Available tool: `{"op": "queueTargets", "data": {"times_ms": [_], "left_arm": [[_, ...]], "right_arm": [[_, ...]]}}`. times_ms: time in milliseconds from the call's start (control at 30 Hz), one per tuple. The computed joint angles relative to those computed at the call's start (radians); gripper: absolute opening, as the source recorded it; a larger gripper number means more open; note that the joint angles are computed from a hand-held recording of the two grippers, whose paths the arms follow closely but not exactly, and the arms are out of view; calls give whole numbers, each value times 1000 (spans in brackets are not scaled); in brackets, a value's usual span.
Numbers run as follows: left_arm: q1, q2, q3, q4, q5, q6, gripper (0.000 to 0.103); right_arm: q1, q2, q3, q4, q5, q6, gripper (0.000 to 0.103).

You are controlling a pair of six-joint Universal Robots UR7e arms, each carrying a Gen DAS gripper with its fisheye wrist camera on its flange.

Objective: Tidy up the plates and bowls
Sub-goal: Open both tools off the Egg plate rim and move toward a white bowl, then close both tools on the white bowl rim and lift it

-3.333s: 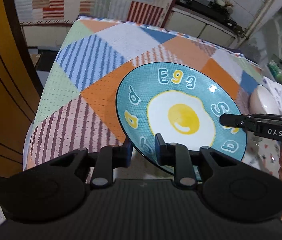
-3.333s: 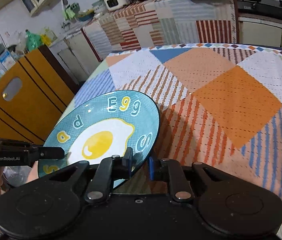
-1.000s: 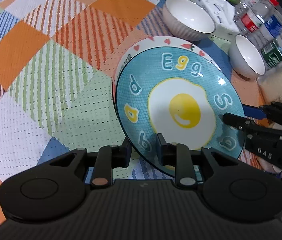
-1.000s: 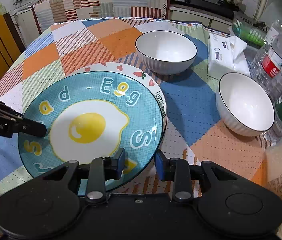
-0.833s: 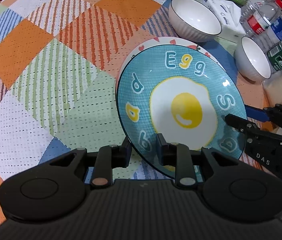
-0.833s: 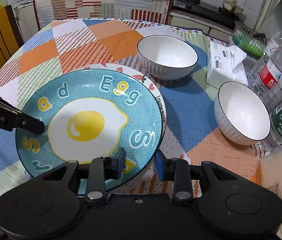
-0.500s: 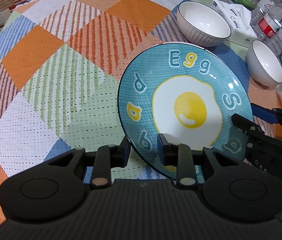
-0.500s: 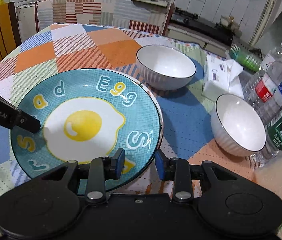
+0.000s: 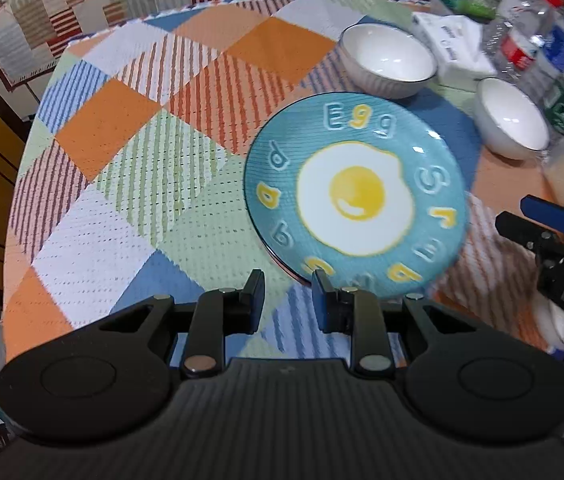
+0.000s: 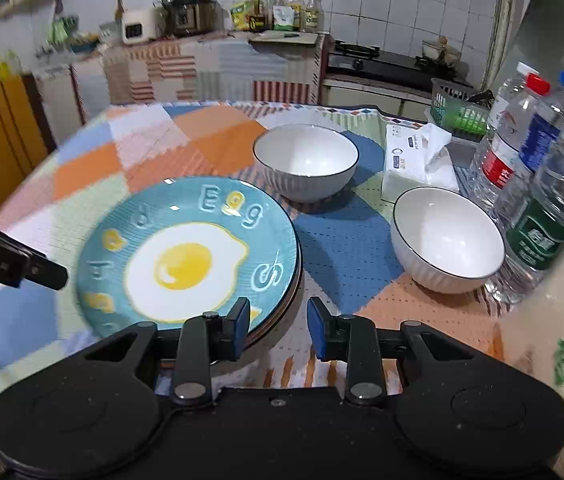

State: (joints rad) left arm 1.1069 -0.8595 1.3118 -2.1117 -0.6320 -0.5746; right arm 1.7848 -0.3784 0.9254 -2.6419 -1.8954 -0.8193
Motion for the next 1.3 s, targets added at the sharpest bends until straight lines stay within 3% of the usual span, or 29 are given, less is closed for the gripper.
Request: {"op": "queueTargets", "data": {"times_ms": [233,433,533,700,800,900,1000,1133,1300], "left_arm": [[-75,-29,21,69,-6,-39,25],[-129,-4,-4,115,-25,-23,27],[-141,22,-42,164,-56,-34,41],[-155,63,-86,191,-67,-11,50],[-154,90,-101,169,-83,21,58],[-144,119,-103,104,-103,75,65],[-130,158,-121,46,-123,116,66],[-113,209,-130,-80,-146,212,69],[-81,284,-202,-91,-223,248,69]], "right_arm": [[-18,-166,126,61,94,3,38],[-36,-272,214,67,106,-48,45],[-49,-317,260,62,110,-73,53],[-83,-385,336,74,138,-154,69],[-102,-407,384,41,129,-214,74],[-122,-418,426,-1,105,-229,92],[-139,-427,463,-31,105,-235,93],[-152,-418,456,3,98,-158,93],[-154,-371,414,32,42,-126,93]]}}
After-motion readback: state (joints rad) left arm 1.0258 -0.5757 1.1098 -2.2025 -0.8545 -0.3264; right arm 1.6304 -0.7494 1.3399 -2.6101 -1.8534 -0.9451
